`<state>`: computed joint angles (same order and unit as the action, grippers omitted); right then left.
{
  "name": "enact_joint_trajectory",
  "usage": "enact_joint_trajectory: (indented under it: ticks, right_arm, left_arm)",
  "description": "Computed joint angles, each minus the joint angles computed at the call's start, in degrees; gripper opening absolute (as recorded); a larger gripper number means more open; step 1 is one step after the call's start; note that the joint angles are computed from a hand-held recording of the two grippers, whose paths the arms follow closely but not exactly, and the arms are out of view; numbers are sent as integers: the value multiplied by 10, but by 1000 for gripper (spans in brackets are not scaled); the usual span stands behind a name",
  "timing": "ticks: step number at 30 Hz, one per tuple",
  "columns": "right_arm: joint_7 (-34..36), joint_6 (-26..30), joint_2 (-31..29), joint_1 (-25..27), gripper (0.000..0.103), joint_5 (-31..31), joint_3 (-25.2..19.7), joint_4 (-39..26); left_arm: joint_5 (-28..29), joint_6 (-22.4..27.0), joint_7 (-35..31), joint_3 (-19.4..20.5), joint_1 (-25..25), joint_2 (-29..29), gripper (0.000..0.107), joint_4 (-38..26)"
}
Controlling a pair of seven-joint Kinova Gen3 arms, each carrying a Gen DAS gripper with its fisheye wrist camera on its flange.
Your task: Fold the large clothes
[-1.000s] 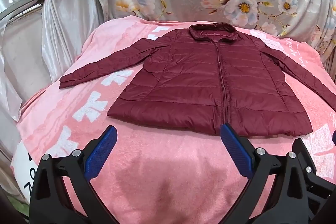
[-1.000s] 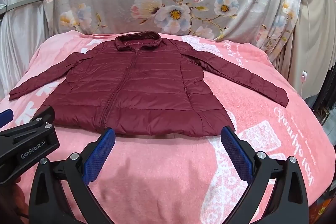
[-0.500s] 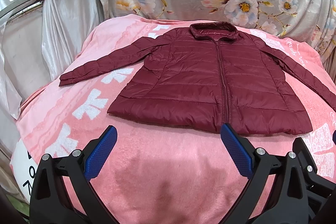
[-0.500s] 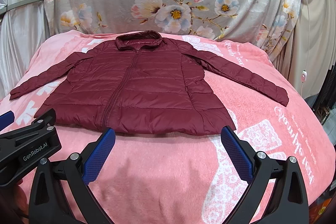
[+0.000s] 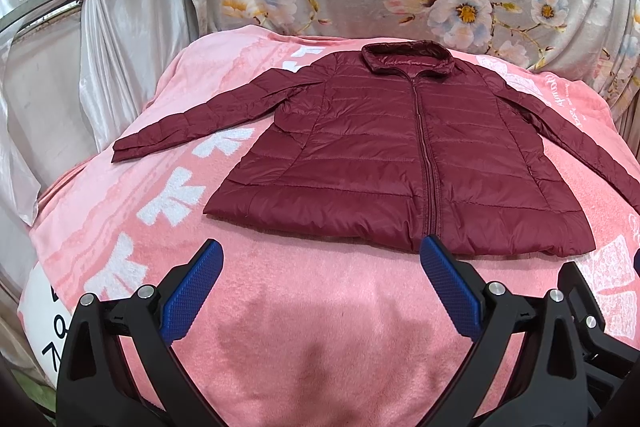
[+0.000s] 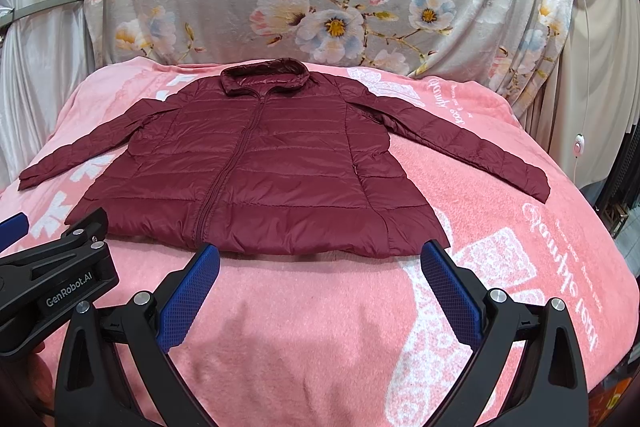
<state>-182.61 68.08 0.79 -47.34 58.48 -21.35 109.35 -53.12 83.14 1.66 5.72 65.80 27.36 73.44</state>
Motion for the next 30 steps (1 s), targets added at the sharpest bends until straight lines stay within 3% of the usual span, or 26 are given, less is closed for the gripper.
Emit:
enact_joint_trajectory:
  ticks: [30]
  right_arm:
    - [4, 31, 13, -24, 98, 2, -1, -25]
  left_arm:
    - [-1, 0, 13, 5, 1, -7, 96, 9]
